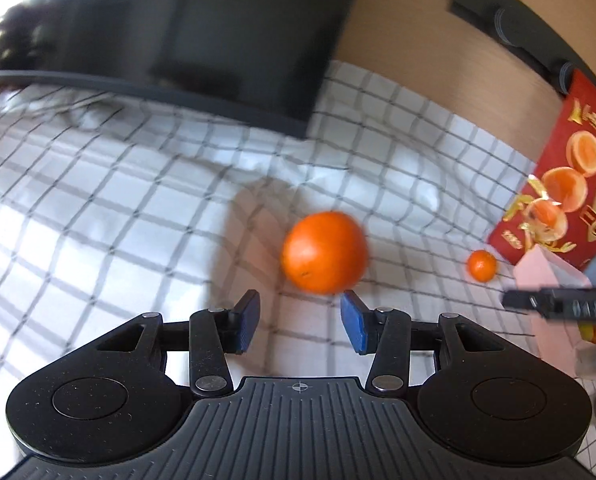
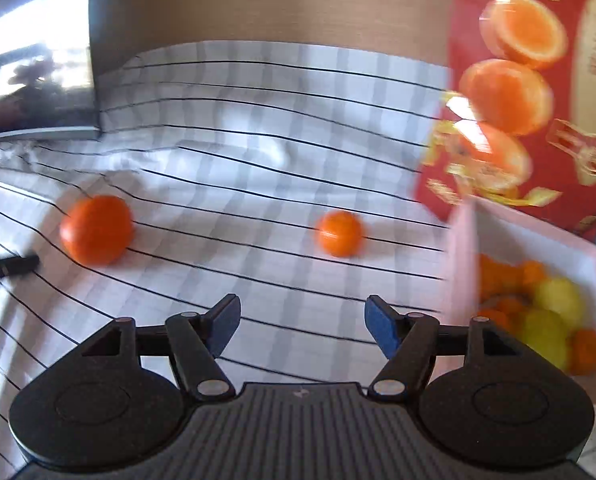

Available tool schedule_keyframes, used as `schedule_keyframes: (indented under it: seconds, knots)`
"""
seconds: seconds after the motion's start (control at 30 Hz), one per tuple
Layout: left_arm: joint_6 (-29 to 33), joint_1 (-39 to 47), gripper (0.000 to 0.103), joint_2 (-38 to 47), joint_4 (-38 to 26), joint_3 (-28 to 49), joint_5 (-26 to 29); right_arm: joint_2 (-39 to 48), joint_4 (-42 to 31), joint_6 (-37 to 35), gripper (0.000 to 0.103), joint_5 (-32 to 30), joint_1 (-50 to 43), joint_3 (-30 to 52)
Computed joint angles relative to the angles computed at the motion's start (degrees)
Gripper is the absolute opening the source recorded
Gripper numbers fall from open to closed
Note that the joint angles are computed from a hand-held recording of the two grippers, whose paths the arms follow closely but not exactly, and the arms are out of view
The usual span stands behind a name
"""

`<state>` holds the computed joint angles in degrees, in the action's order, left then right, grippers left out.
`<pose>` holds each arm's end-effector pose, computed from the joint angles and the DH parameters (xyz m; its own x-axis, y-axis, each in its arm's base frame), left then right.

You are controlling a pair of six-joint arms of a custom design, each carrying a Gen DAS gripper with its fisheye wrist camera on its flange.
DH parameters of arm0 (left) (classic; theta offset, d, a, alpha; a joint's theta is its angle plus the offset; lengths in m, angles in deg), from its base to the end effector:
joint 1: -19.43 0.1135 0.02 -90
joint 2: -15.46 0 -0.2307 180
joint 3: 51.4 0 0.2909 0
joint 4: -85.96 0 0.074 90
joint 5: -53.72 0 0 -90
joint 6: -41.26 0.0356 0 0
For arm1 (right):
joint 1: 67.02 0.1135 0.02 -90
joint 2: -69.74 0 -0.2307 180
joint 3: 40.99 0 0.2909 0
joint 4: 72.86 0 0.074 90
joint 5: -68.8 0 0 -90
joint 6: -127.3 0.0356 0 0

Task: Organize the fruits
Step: 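Move both grippers back over the cloth toward a large orange, then grasp the large orange with the right gripper while the left gripper approaches a tangerine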

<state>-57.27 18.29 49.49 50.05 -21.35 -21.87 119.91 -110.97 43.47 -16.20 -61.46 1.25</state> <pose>0.2020 -0.0129 0.1528 -0.6653 -0.1305 -0.7351 0.1127 0.9558 -0.2716 0.2355 0.0198 0.1717 -0.7162 0.0379 -0.6969 0.0409 0.9991 0.0122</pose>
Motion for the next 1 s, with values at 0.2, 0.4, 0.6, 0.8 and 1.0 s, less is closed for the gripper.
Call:
schedule_keyframes:
  seconds: [0.2,0.4,0.6,0.8,1.0]
  knots:
    - [8.9,13.0,0.049,0.8,-7.2,1.6,6.6,21.9,11.2,10.9,0.075,0.9,12.9,13.2]
    - [17.9,23.1,0.049,1.9,-12.4,3.6,10.9,44.8,14.1,11.6,0.077,9.1,20.9,29.5]
    - [23.8,29.7,0.049,6.3,-13.1,5.5,15.6,53.6,13.6,15.6,0.080,9.1,20.7,34.7]
    - [25.6,31.8,0.049,13.4,-10.2,7.5,18.9,53.7,13.0,16.2,0.077,6.2,21.1,33.7]
    - [21.6,26.9,0.049,17.9,-4.7,8.3,21.3,46.2,11.2,14.3,0.076,3.8,21.1,27.0]
